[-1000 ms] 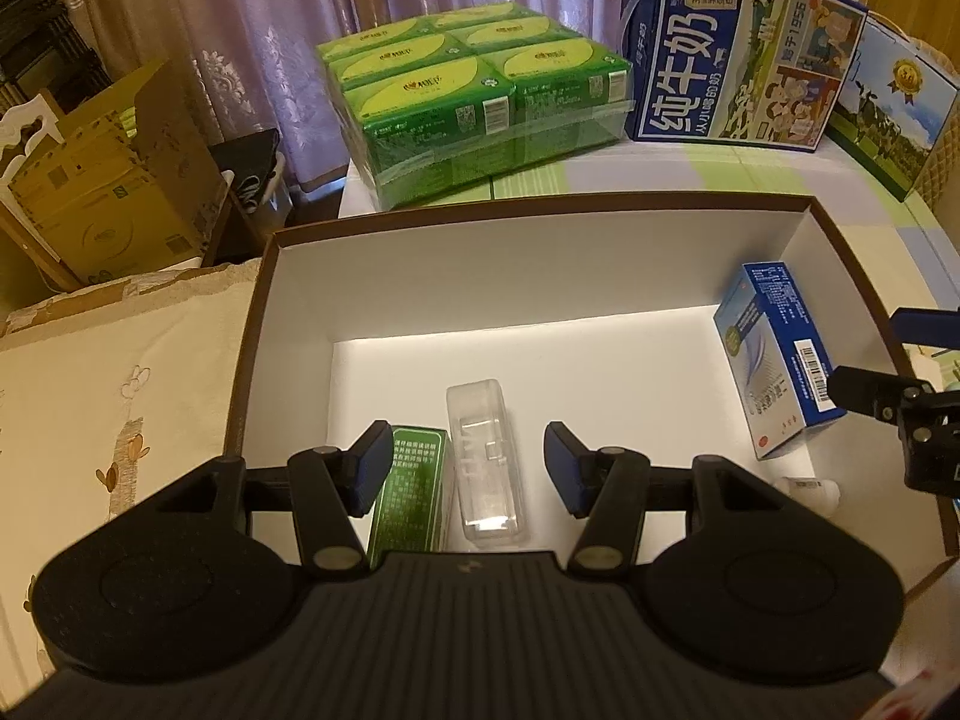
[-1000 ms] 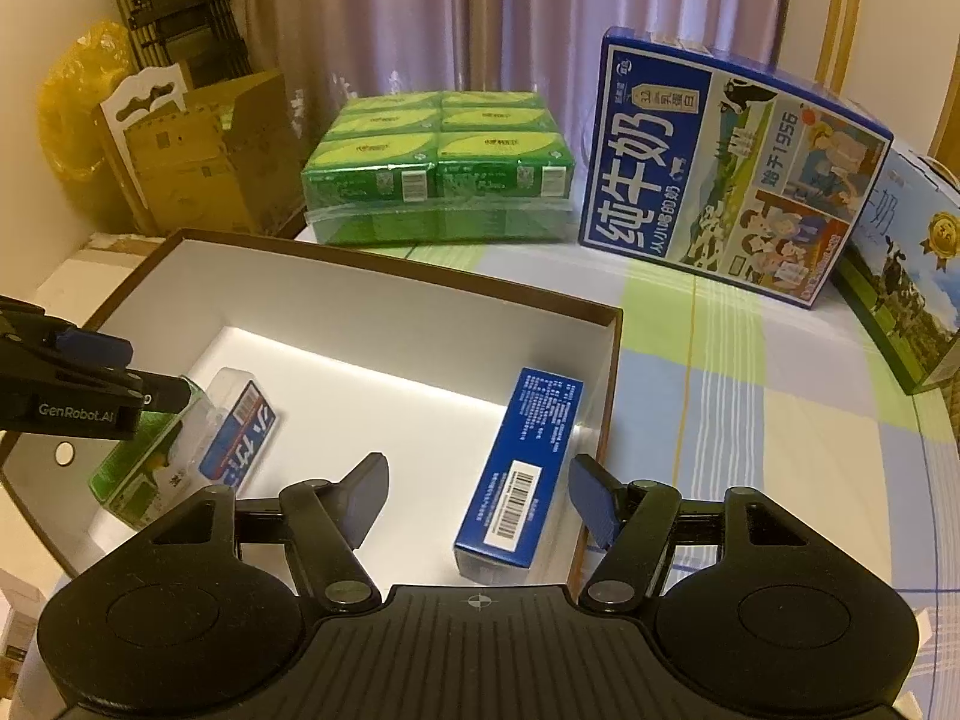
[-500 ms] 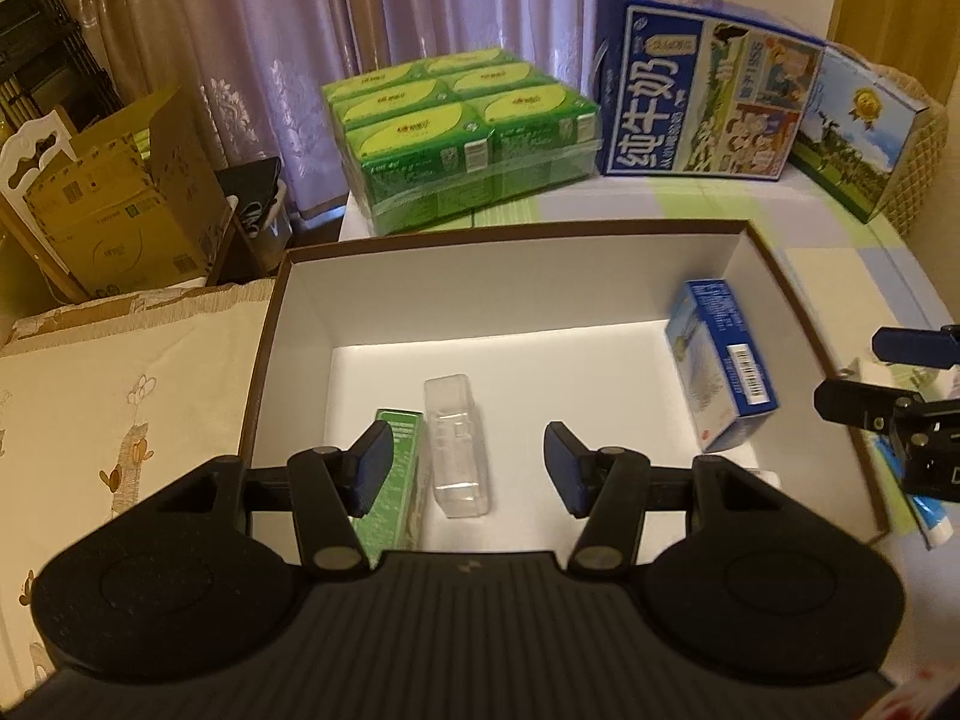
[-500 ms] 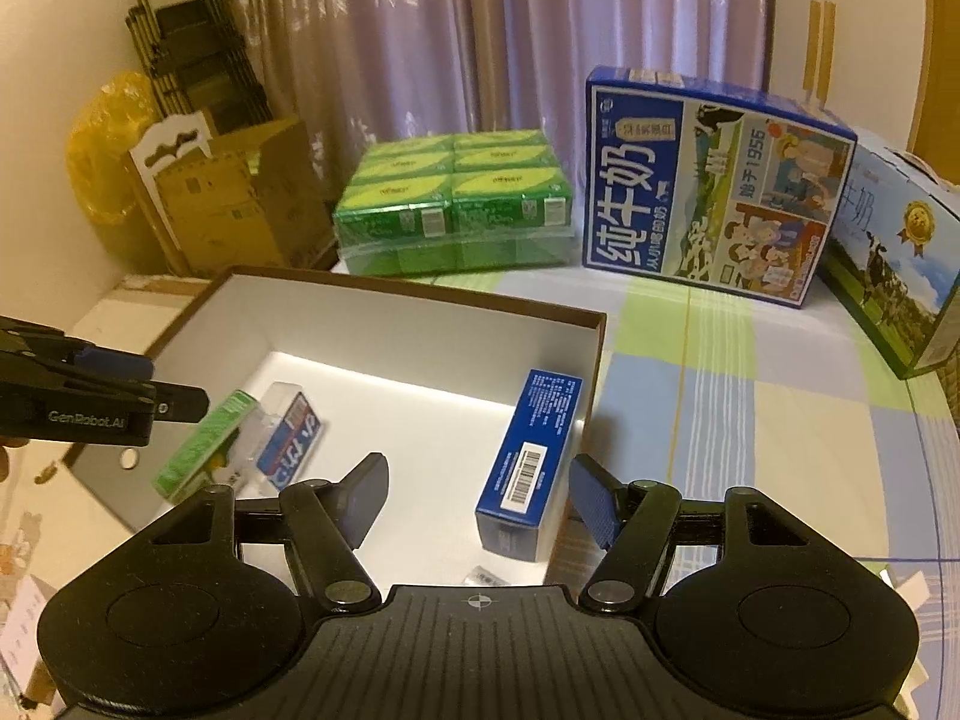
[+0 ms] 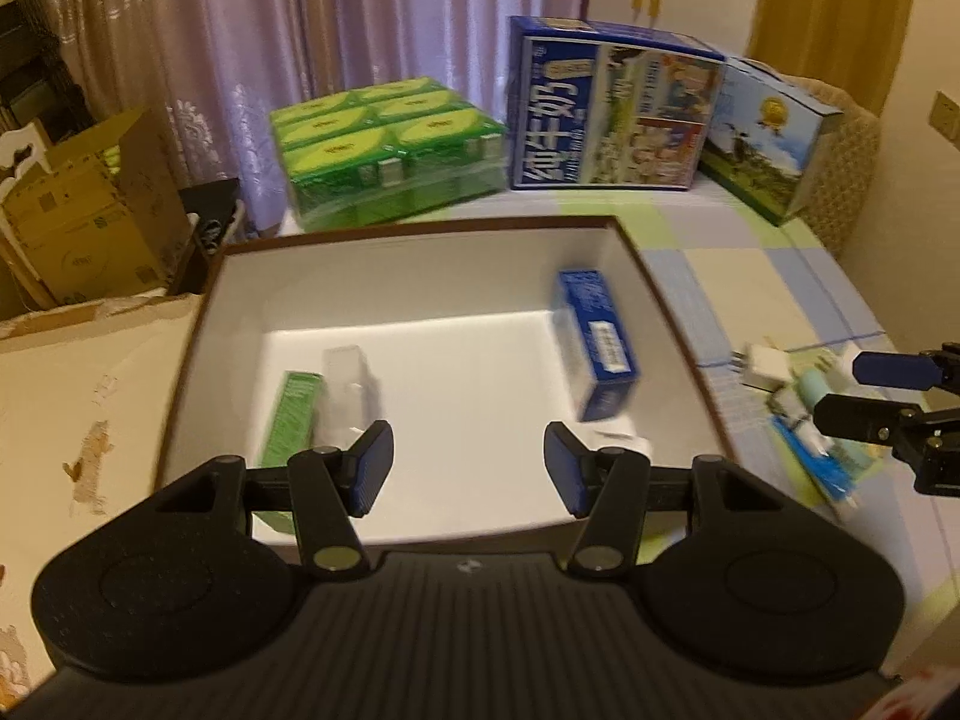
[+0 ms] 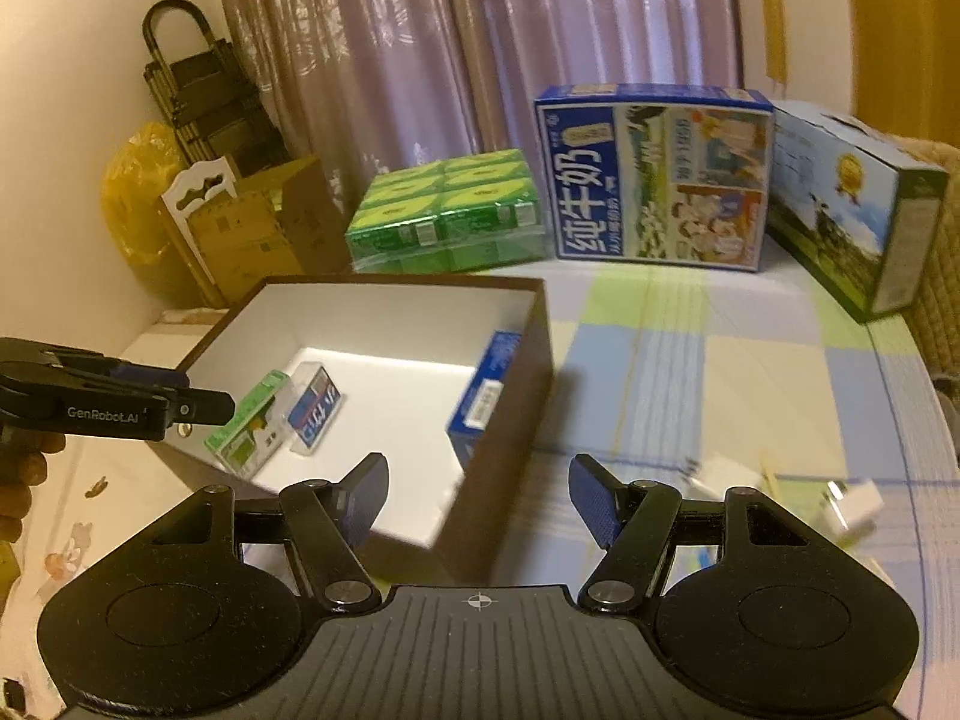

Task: Organize rigid objects
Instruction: 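Withdraw both open tools from the box toward the items on the tablecloth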

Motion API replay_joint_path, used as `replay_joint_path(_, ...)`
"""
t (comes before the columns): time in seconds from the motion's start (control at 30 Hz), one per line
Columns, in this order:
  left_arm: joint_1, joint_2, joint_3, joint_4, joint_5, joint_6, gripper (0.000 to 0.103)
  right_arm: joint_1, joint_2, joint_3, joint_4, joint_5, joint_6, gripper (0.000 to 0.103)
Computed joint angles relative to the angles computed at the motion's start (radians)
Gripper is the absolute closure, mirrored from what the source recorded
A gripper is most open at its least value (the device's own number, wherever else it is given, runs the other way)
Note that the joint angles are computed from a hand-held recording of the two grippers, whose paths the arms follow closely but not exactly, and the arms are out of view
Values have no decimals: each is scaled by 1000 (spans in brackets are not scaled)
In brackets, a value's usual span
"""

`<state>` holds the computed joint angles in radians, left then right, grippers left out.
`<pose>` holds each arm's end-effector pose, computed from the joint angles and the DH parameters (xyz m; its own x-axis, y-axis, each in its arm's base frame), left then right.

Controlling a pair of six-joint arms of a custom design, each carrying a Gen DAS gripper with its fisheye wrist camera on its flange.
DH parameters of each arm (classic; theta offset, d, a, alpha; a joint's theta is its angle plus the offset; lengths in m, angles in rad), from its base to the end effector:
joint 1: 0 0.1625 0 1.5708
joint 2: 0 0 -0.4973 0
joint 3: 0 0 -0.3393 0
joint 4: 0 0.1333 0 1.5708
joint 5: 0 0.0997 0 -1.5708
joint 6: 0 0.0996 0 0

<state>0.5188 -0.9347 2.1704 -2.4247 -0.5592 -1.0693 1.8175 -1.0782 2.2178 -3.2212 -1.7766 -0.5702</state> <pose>-0.3087 -0.4270 0.1559 -0.7013 -0.1067 -0.7049 0.3973 0.7625 -0.5107 0.2345 -0.4686 0.2561 -0.7046 -0.5763 0.4140 -0.7049 0.6354 -0.3153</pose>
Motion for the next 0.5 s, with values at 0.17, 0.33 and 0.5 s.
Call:
replay_joint_path(0.17,-34,55,-6,-60,-50,6,51,-48,-86,33,57,-4,-6,39)
replay_joint_path(0.33,-51,118,-26,-128,-111,26,51,-98,-157,48,119,-13,-11,39)
replay_joint_path(0.5,-58,193,-59,-217,-183,78,51,-148,-221,49,171,-13,-22,39)
